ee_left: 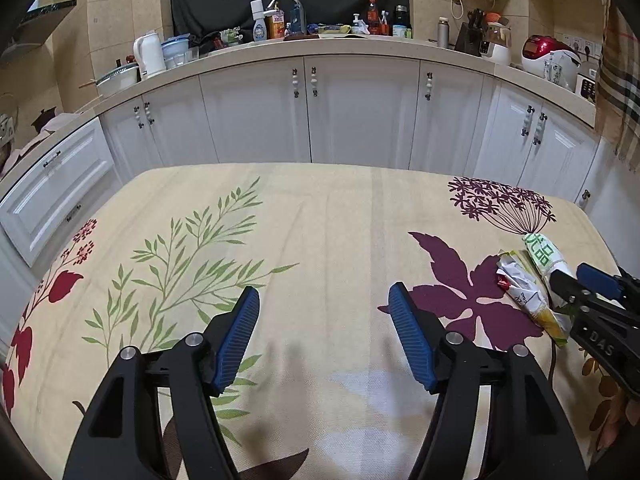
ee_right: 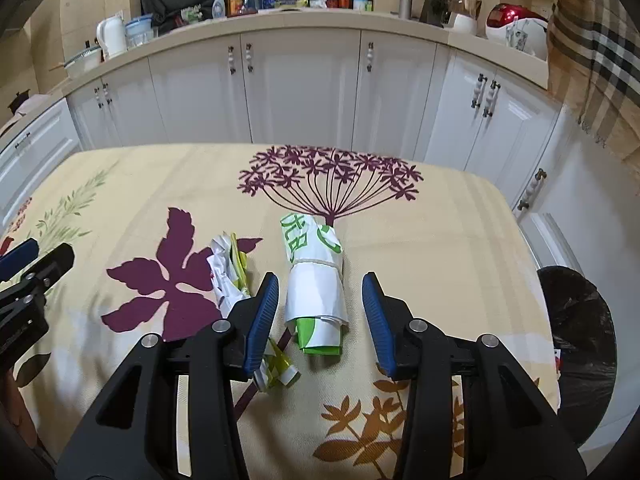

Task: Collect trash
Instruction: 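Move both grippers back to the table toward the remaining wrapped items, then grasp the green-white wrapped packet with the right gripper while the left gripper grasps the crumpled white wrapper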

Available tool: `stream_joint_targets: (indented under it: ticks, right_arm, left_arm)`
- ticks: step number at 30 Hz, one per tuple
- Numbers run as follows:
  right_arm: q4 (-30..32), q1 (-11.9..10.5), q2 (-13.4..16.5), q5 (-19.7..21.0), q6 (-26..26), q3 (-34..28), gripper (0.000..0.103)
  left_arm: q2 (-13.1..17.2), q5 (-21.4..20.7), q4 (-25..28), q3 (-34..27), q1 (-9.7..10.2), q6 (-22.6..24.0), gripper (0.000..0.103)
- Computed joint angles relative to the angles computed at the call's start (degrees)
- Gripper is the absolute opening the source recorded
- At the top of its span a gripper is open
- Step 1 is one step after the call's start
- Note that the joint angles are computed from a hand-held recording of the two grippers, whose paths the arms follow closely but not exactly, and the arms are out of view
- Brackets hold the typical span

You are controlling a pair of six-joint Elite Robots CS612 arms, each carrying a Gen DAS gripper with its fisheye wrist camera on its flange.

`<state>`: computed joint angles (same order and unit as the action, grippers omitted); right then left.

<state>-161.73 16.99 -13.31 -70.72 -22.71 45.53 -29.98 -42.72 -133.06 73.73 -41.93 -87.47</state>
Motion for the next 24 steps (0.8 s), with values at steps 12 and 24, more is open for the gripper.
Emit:
stream_joint_targets:
  ticks: [12, 24]
  right_arm:
    - [0.3, -0.8, 0.0, -0.3, 1.5, 0.0, 0.027]
    - [-5.4, -3.9, -1.2, -2.9, 6.4, 3.3, 0.027]
  left_arm:
    - [2.6, -1.1, -4.4, -4.2, -0.15, 6.8, 0.068]
    - [7.2, -3.1, -6.4, -13.1, -0.10, 14.9, 0.068]
